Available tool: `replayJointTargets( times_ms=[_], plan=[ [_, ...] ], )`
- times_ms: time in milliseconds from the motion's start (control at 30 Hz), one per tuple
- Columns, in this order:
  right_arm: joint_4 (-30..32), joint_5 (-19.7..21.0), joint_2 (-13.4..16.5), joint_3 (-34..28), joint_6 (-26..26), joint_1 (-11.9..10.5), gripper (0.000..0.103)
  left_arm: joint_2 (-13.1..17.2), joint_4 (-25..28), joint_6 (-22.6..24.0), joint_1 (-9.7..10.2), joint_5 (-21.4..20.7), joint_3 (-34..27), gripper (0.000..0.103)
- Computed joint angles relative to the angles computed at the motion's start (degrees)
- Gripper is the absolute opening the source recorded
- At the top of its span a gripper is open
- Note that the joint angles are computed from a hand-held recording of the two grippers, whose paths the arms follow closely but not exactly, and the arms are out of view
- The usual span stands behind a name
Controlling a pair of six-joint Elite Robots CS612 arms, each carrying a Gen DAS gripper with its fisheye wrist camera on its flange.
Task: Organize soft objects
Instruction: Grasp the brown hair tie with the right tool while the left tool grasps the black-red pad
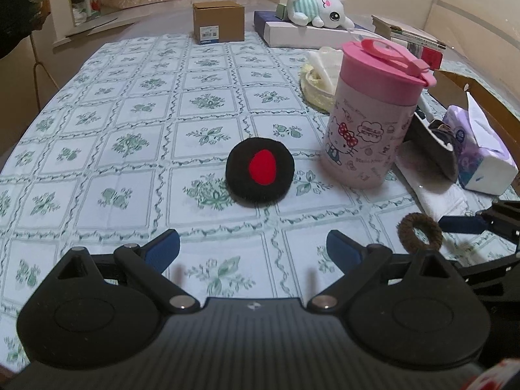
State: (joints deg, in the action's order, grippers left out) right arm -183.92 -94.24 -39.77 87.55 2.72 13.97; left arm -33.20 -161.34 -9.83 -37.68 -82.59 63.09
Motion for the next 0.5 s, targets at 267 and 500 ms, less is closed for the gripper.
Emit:
replayJointTargets(
  times_ms=[267,500],
  plan=[
    [-0.44,-0.06,0.63,-0.5,0.79,-0.31,0.023,2.72,0.12,2.61,0.49,-0.94,-4.16,0.096],
    [-2.63,-0.65,-0.24,1.13,1.03,-0.27,0.019,6.56,0.54,7.81,0.72,-0.22,-10.28,0.088]
  ],
)
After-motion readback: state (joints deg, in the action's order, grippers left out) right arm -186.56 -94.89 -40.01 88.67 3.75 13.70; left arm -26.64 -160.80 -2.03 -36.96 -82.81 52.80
